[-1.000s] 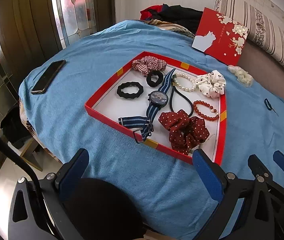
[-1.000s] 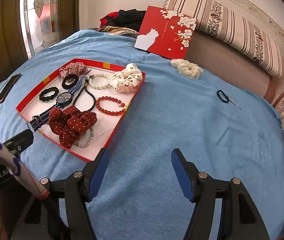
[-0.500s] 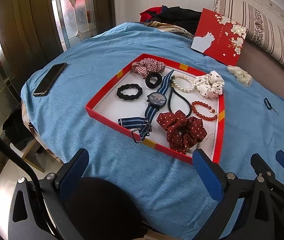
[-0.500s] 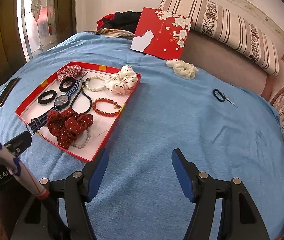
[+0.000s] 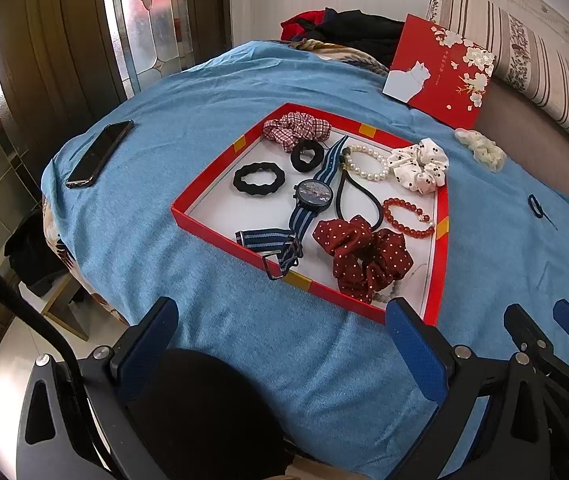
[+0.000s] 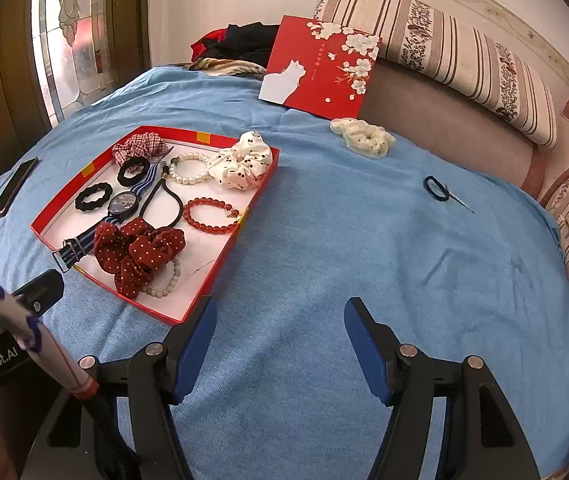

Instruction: Organize jewelry

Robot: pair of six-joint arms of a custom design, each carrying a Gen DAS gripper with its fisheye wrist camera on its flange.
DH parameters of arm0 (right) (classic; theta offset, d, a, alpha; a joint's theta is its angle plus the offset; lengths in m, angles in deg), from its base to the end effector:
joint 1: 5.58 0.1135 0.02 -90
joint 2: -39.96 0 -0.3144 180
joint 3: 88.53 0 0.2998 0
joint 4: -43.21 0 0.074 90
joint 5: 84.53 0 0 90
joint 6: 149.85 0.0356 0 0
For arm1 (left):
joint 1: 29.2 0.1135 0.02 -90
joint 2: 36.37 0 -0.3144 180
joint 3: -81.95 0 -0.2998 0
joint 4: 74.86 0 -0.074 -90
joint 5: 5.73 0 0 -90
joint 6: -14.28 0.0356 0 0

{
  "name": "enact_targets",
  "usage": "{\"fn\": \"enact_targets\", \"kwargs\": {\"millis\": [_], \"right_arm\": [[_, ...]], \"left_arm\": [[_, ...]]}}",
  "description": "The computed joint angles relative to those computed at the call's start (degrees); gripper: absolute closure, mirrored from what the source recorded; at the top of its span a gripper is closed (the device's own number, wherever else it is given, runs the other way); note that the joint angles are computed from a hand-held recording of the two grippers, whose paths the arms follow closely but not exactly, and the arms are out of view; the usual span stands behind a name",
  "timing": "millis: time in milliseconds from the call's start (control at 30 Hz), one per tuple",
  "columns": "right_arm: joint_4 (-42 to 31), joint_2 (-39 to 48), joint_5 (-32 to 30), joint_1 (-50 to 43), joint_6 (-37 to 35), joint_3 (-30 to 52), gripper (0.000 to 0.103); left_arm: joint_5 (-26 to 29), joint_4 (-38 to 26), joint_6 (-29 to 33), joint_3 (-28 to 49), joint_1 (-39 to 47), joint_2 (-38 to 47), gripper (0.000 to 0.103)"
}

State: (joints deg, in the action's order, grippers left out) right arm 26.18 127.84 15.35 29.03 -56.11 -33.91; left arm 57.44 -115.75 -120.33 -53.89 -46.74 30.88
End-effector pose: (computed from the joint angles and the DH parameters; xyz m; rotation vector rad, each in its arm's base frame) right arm 0.2740 0.1817 0.1794 -0.5740 2.3642 0.0899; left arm 0.2152 -0.0512 0.1908 -0.7221 2.4084 0.2134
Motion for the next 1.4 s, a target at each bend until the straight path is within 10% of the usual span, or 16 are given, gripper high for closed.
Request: {"fn": "enact_targets", "kwargs": {"millis": [1400], "right_arm": [[0.23,-0.13,1.02,1.43,1.11,-0.52,0.031]], "left_arm": [[0.55,-0.39,-0.98,-0.74,0.28,-0.95,0.000]]}}
